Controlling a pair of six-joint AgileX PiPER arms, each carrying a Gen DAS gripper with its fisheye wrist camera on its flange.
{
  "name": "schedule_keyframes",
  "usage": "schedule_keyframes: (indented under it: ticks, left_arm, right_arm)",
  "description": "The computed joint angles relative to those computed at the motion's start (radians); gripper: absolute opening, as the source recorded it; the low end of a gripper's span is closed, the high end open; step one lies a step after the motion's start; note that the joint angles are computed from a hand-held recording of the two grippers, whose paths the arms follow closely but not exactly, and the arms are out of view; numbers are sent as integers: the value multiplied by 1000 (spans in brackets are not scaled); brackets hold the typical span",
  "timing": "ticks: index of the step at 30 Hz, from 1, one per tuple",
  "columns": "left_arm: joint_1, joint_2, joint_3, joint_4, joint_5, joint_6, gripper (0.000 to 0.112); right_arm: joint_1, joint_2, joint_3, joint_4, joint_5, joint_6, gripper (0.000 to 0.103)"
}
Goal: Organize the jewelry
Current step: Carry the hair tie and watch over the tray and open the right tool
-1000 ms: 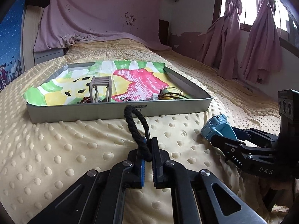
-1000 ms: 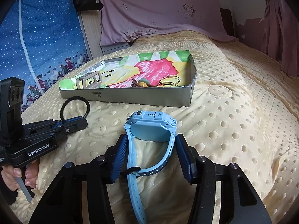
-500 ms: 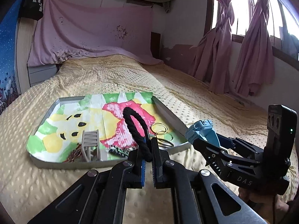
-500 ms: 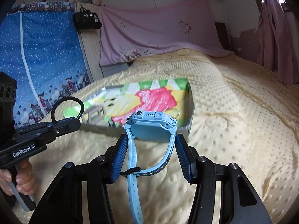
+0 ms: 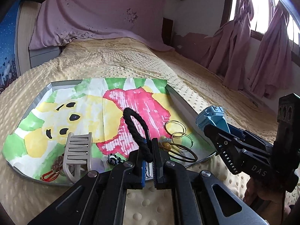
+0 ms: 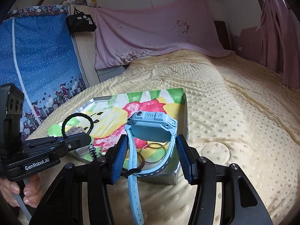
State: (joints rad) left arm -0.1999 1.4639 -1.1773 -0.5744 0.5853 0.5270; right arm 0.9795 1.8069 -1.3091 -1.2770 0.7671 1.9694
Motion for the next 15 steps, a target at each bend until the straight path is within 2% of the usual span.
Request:
schedule_keyframes:
  ticks: [6,15]
  left_arm:
    - [3,50,-44,16,23,-22,6]
    - [23,67,-46,29,54,-76,6]
  right_arm:
    - [-63,38,-28,70,-114,-86,47]
    - [-66,45,-39,143,-118,-149,48]
